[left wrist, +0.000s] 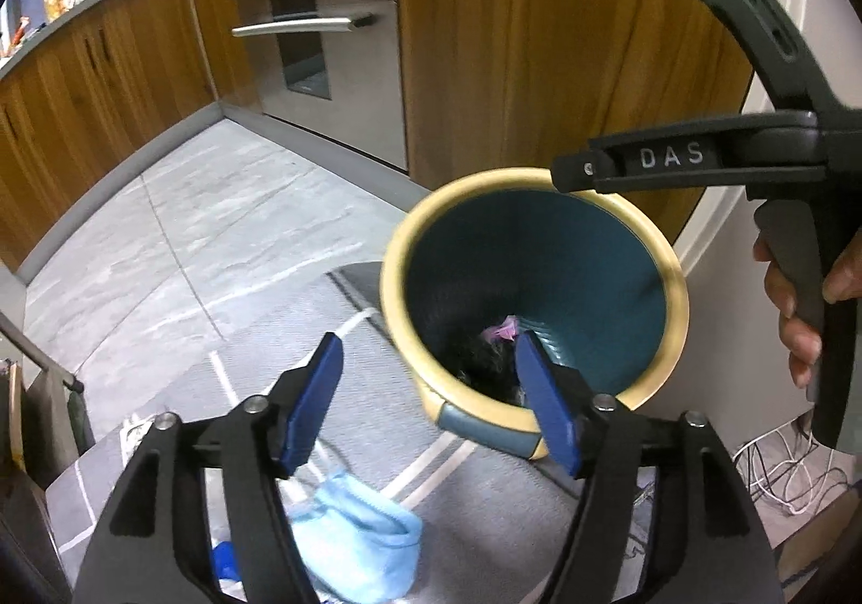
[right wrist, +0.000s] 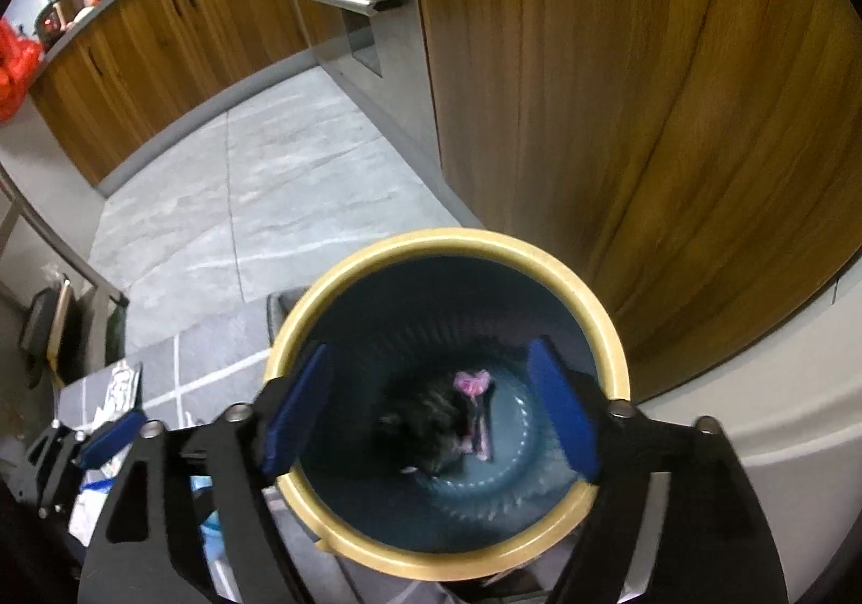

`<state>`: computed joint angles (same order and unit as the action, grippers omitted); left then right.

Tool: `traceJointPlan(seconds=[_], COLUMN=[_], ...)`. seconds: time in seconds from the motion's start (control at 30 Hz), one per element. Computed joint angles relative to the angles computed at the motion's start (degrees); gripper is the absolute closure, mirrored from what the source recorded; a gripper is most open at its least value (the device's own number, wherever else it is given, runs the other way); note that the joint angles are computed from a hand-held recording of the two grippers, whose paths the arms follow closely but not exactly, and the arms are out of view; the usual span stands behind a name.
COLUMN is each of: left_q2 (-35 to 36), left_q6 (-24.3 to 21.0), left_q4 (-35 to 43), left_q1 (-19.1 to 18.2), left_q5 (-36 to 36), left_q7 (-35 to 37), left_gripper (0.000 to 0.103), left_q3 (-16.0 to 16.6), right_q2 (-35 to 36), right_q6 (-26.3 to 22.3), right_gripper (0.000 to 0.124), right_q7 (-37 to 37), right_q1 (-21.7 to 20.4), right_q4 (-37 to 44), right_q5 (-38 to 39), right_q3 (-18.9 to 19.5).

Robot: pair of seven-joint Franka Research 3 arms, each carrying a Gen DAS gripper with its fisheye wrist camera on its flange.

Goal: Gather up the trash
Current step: 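Open the right tool and drop the wrapper while the left tool releases the black bag into the bin, then move both tools back to the pile and close the left tool on the white tissue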

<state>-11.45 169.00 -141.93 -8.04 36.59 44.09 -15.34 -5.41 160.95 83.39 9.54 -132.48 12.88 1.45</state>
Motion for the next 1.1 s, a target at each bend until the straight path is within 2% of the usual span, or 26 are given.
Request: traceJointPlan(seconds=[0.13, 0.47, 0.7, 0.87, 1.03, 1.1], left_q2=[-4.6, -15.1, -23.7, -30.7, -37.5, -40.4], left_q6=[-0.5, -1.4, -2.1, -4.6, -7.5, -9.0], left_q4=[-2.8, -9.4, -15.6, -19.7, -23.0, -24.4], left_q1=[0.9, 0.7, 1.8, 1.5, 2.1, 2.6], left_q5=[0.8, -5.1, -8.6, -11.5, -14.3, -15.1], left_q7=[-1.3, 3.7, 7.0, 10.3, 13.2, 14.6], left_gripper=[0.024, 0.012, 0.010, 0.010, 0.009, 0.009], left_q3=[-0.1, 2.5, 3.6, 5.8, 8.2, 9.1], right_q2=[-0.8, -2.8, -4.3, -4.9, -5.4, -5.7], right_q6=[1.2, 4.0, 6.8, 6.7, 10.3, 11.7], right_gripper=[0.034, 0.030, 0.028, 0.028, 0.026, 0.026], right_q7=[-0.6, -3.4, -2.8, -2.1, 3.2, 2.1], right_q1=[0.4, 2.5, 3.0, 4.6, 3.6, 5.5], right_q4=[-0.6, -1.6, -3.4, -3.7, -4.8, -5.2], right_q5=[0.6, 1.8, -2.4, -2.3, -7.3, -6.1], right_q3=[0.2, 1.3, 3.5, 4.0, 7.0, 6.4])
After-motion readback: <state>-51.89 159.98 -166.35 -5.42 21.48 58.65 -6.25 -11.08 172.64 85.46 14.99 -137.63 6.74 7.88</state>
